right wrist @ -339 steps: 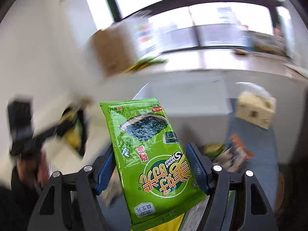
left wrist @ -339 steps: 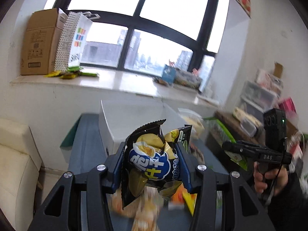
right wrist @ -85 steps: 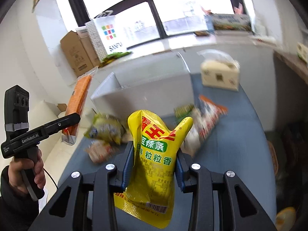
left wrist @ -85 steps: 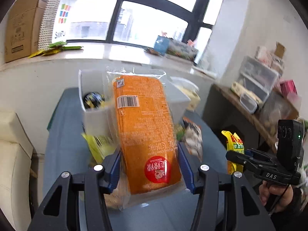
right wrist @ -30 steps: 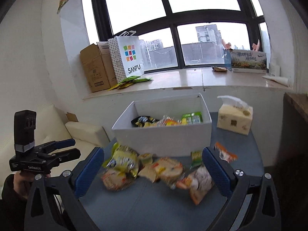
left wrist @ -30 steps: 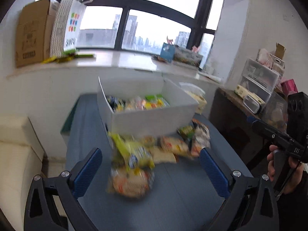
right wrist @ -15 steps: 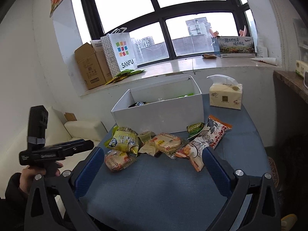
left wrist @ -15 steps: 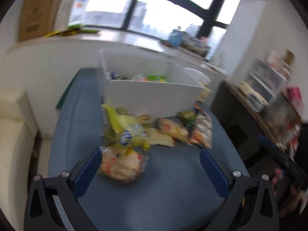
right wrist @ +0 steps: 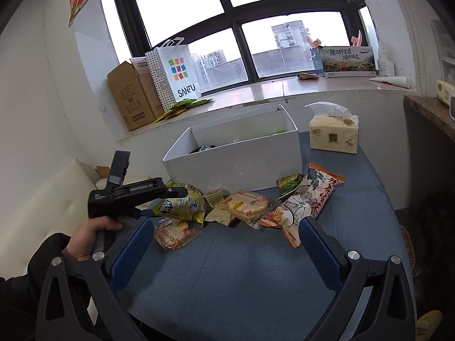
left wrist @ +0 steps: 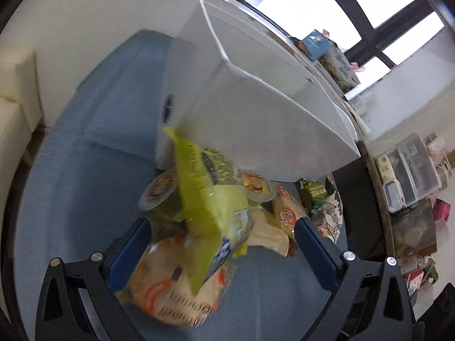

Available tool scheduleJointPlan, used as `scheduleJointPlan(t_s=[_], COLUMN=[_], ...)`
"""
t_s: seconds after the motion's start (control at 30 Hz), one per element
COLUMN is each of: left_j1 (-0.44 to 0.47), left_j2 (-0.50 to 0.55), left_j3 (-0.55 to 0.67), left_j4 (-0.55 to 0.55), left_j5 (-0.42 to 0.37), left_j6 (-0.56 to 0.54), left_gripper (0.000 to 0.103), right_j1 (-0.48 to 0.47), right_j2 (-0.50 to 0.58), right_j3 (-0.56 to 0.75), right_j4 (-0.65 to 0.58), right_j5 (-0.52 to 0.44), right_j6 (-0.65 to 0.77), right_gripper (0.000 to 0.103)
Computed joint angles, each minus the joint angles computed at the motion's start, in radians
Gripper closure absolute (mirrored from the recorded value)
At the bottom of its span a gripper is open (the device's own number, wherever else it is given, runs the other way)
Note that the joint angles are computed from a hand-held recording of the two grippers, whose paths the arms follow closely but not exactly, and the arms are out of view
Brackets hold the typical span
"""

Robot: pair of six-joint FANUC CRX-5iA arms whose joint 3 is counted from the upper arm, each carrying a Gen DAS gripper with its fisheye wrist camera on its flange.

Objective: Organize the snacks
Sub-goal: 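Grasp the yellow chips bag with the left tool while the right tool grasps the white pastry bag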

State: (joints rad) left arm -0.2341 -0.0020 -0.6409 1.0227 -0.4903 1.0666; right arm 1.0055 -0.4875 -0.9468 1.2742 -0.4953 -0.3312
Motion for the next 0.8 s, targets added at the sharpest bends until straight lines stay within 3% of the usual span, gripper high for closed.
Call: scheduleJointPlan(t_s=[0.07, 0.1, 0.13, 0.17, 0.2, 0.3, 0.5, 0.67, 0.73, 0.8], left_j1=[-0.001, 0.000, 0.001, -0.005, -0.011, -0.020, -0.079, -0.090, -0.084, -0.082], left_j2=[0.024, 0.032, 0.035, 0.038, 0.032, -0.008, -0.196, -0.333, -0.364, -0.389], left_j3=[0.021, 0.031, 0.032, 0.026, 0.016, 0.012, -0.128, -0.182, -0.177, -0.195], left_j4=[-0.032, -0.061, -0.075, -0.037, -0.010, -0.107, 0.082, 0.115, 0.057, 0.117], left_j5=[-0.001, 0.003, 0.009, 0.012, 0.014, 0.044, 0.133, 0.149, 0.155, 0.140], left_j6=[0.019, 0.039, 0.048, 0.006, -0.031, 0.003, -0.237, -0.302, -0.266, -0.313], left_gripper=[0.012, 0.024, 0.047, 0.057, 0.061, 0.068, 0.070, 0.070, 0.070, 0.070], right_j1=[0.000, -0.001, 0.002, 0.006, 0.008, 0.019, 0.000, -0.102, -0.137, -0.225], right_j2=[0.000, 0.000, 0.001, 0.001, 0.002, 0.005, 0.016, 0.054, 0.100, 0.156], right_j3=[-0.001, -0.001, 0.001, 0.003, 0.004, 0.008, 0.005, -0.001, 0.026, 0.041], right_j4=[-0.005, -0.010, -0.017, -0.025, -0.027, -0.038, -0.042, -0.022, -0.095, -0.110], right_j5=[-0.004, -0.005, -0.008, -0.014, -0.016, -0.026, 0.000, 0.075, 0.086, 0.168], right_j6=[-0.007, -0.008, -0.007, -0.004, -0.003, 0.011, -0.004, -0.070, -0.017, -0.020], right_gripper=[0.000, 0.000, 0.000, 0.000, 0.000, 0.000, 0.000, 0.000, 0.000, 0.000])
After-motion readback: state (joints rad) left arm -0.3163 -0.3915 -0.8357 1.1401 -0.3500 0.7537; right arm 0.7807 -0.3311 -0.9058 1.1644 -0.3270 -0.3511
